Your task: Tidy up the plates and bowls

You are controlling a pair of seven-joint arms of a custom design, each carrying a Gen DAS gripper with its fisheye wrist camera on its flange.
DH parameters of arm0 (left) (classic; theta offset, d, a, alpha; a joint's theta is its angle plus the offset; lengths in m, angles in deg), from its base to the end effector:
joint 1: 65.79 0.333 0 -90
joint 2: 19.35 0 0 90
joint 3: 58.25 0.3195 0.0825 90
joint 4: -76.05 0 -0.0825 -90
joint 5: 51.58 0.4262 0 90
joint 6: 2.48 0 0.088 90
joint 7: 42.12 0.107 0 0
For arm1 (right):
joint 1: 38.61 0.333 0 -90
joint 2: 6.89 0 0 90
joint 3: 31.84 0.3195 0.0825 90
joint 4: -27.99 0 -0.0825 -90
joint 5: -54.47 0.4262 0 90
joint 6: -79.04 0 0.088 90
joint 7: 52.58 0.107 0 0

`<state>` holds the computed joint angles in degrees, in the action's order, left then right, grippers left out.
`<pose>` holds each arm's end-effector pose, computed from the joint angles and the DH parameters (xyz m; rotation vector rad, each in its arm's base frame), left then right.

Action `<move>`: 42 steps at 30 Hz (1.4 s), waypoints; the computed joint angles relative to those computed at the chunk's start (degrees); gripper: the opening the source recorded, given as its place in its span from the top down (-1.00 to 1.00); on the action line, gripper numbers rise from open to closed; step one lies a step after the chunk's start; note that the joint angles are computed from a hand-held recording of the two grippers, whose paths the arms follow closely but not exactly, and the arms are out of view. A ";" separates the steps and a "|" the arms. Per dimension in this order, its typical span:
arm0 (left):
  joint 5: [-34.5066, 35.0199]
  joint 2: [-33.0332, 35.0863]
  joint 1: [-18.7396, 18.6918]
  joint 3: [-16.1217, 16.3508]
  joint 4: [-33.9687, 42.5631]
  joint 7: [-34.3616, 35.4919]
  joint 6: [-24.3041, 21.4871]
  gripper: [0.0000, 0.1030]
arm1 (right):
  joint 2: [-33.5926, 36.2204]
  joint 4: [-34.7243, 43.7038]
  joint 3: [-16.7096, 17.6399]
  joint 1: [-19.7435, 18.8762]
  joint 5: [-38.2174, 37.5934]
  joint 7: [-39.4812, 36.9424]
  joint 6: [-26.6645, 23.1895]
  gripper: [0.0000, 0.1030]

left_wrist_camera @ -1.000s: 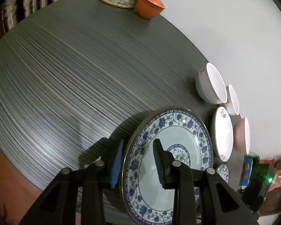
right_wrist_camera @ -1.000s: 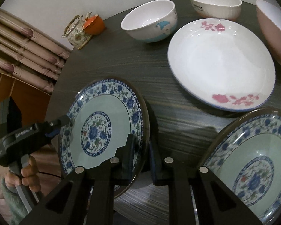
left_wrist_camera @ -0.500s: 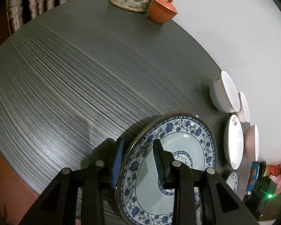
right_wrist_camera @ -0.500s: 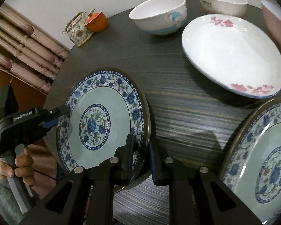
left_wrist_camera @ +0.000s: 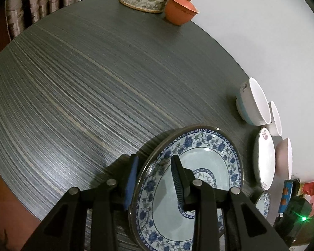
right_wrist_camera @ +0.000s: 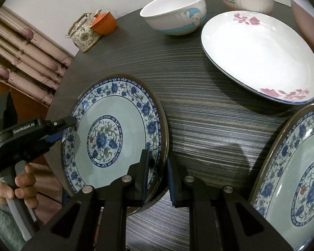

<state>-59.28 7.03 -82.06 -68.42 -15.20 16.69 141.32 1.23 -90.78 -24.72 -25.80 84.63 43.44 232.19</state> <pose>0.6871 -0.3188 0.4052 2.3381 -1.8931 0.7540 0.6083 0.2026 0.3879 -1.6501 1.9790 0.0885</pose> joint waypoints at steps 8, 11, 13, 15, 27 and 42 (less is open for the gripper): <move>0.65 0.84 -0.42 0.22 1.40 -0.91 -2.03 0.35 | 0.31 0.41 -0.10 0.14 -1.57 1.12 -0.02 0.63; 0.93 1.08 -0.51 0.29 1.80 -1.16 -2.36 0.34 | 0.46 0.59 0.24 -0.20 0.09 0.34 -0.10 0.55; 0.89 0.99 -0.52 0.25 1.58 -1.30 -1.82 0.32 | 0.47 0.65 0.63 -0.65 2.76 -1.04 -0.26 0.47; 0.81 0.64 -0.42 0.20 1.06 -1.17 -1.35 0.31 | 0.37 0.61 0.53 -0.55 3.14 -0.97 -0.29 0.39; 16.52 -3.12 -6.02 4.18 -1.36 -9.50 1.60 0.15 | -3.04 -2.97 -0.98 1.21 -4.81 5.08 3.28 0.13; 21.29 -2.58 -11.38 0.52 0.03 -3.56 1.35 0.15 | -14.24 -13.97 -3.75 2.89 -24.27 19.67 9.16 0.09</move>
